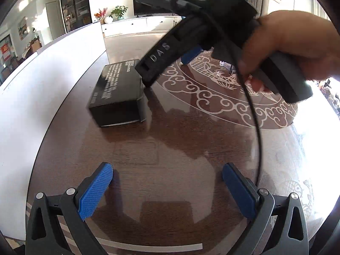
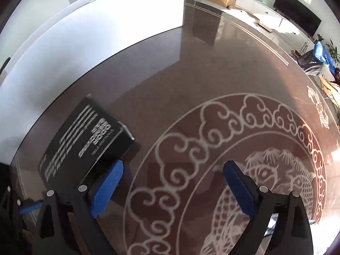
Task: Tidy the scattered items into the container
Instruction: 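Reach the left gripper to the black box and grasp it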
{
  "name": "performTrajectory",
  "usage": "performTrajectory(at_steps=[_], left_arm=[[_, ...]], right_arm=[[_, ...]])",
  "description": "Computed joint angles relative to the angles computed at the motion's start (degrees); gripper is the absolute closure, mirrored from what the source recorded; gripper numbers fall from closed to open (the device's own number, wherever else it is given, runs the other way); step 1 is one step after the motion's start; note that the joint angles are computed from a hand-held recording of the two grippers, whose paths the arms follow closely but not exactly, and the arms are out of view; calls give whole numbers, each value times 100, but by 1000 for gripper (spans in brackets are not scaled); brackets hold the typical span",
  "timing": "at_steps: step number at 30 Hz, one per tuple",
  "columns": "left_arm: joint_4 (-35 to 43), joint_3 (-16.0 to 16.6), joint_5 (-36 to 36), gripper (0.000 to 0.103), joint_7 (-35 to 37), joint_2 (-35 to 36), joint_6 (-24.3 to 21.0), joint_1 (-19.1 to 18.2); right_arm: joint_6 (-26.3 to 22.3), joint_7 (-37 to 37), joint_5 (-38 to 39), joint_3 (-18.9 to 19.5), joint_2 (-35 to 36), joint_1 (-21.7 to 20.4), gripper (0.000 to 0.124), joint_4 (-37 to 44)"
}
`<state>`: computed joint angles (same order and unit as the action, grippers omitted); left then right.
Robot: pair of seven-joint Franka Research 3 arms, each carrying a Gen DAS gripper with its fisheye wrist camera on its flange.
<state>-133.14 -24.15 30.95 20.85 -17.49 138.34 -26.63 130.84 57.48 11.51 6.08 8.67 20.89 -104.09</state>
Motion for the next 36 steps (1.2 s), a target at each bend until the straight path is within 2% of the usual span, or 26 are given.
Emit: performTrajectory(at_steps=[3,5,8,11,12,13,16,17,18,20,22,24,29,32,34,36], left_arm=[[-145,-34,-105,0,-20,-193,-55,-94],[-288,-29,-238,0,57,-371,-69,-201],[-429,222,-663,0,743,-540,46,-400],[-201,395,-910,0,1283,-480,-367,-258],[-157,518,-1152,0,1349,-461,-347,-209],[-209,626,-1428,0,1263,-497,-120,-158],[-380,784,-1882,0,777,-535,961,137],[-238,753,-1834,0,721,-421,1004,272],[-1,698,-1724,0,749,-238,834,388],[502,624,-1419,0,927,140,185,586],[707,653,-1242,0,1223,303,-174,657],[658,768,-1359,0,1626,305,-182,642],[492,849,-1273,0,2258,323,253,735],[654,794,-951,0,2726,504,243,794],[788,828,-1090,0,3116,652,109,756],[747,847,-1229,0,3284,678,245,740]], right_arm=[[131,-840,403,49,-847,-60,28,-1047],[381,-1002,537,-10,-1318,-97,28,-1634],[570,-1181,843,-170,-2051,-179,28,-2482],[679,-1611,1126,-362,-2697,-225,28,-3163],[751,-1786,1264,-433,-2884,-217,28,-3374],[863,-1999,1452,-527,-3001,-195,28,-3530],[1439,-2873,2397,-848,-3282,58,27,-4026],[1497,-2962,2481,-845,-3302,45,27,-4082],[1546,-2991,2492,-808,-3316,12,27,-4125],[1559,-3072,2552,-807,-3286,-20,27,-4143],[1584,-3115,2598,-781,-3266,-41,27,-4159],[1589,-3142,2619,-764,-3307,-63,27,-4211],[1602,-3120,2636,-710,-3193,-73,27,-4108],[1596,-3130,2642,-703,-3180,-84,27,-4094],[1594,-3138,2646,-702,-3170,-89,27,-4086],[1590,-3140,2647,-698,-3165,-93,27,-4079]])
